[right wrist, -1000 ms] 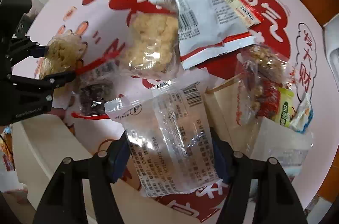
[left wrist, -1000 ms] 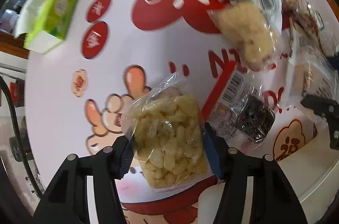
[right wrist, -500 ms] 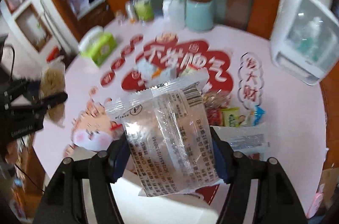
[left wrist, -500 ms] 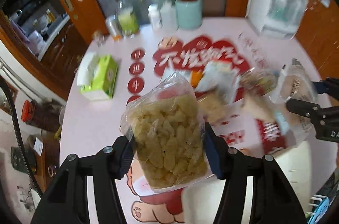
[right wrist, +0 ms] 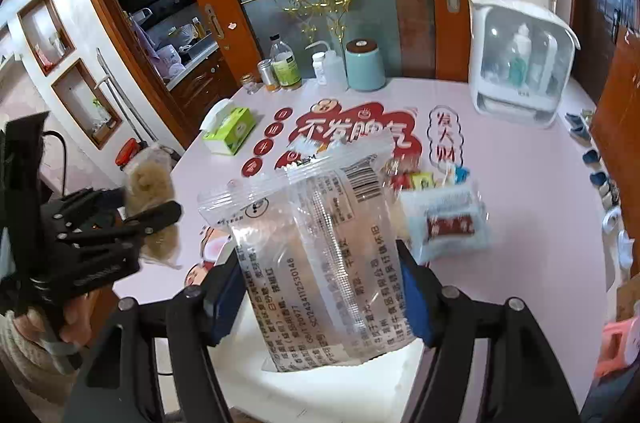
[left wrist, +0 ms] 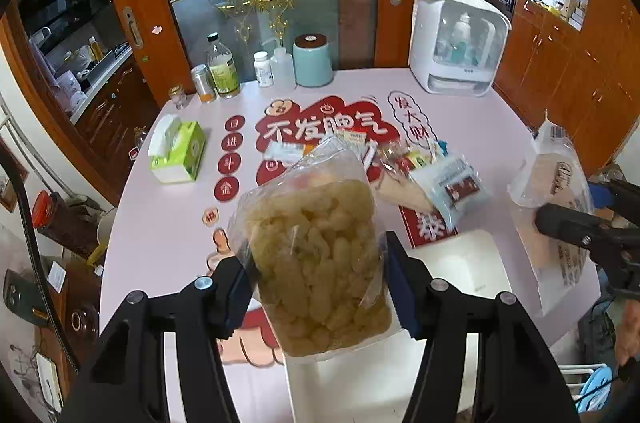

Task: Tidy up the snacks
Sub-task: 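Carry both bags over the white tray and open both tools to drop them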

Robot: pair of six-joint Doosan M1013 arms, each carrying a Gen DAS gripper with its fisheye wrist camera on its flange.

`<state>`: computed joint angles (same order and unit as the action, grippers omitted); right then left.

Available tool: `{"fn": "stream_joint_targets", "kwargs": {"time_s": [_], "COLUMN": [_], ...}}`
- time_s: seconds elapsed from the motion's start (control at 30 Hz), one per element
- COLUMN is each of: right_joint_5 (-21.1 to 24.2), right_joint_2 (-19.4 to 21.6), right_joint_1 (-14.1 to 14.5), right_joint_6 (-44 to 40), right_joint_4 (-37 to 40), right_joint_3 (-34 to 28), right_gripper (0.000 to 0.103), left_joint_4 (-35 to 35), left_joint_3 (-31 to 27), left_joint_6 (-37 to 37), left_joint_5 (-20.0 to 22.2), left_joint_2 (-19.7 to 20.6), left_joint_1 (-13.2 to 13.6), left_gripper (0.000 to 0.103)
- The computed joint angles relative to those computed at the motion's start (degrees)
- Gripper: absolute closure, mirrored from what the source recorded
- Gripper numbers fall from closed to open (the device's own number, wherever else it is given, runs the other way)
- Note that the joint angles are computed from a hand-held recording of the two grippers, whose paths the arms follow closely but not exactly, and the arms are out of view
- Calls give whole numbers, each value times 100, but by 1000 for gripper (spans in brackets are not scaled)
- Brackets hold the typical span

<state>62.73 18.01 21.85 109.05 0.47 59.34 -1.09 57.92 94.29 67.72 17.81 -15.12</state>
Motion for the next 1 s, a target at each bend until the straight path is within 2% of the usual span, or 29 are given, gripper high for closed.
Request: {"fn": "stream_joint_targets", "kwargs": {"time_s": [0.13, 0.27, 0.47, 0.73, 1.0], "right_joint_5": [-43, -54, 147, 576, 843], "right_joint_2": [-234, -370, -402, -188, 3], "right_joint_1": [93, 169, 296, 409, 449], "right_joint_6": [307, 669, 1220, 1421, 1364], "right_joint_4": [14, -76, -387, -615, -699], "right_joint_3": [423, 784, 1059, 969, 859], "right_gripper": [35, 34, 34, 34, 33], "left_joint_4": [-109, 136, 139, 297, 160], "left_joint_3": [512, 996, 1360, 1594, 1505], "left_joint_6": [-107, -321, -584, -553, -469], "left_joint_5": [-95, -216, -67, -172, 120], "left_joint_2": [-229, -417, -493, -505, -279], "left_joint_1": [-26, -111, -96, -147, -130], "left_gripper": [45, 45, 45, 45, 45]}}
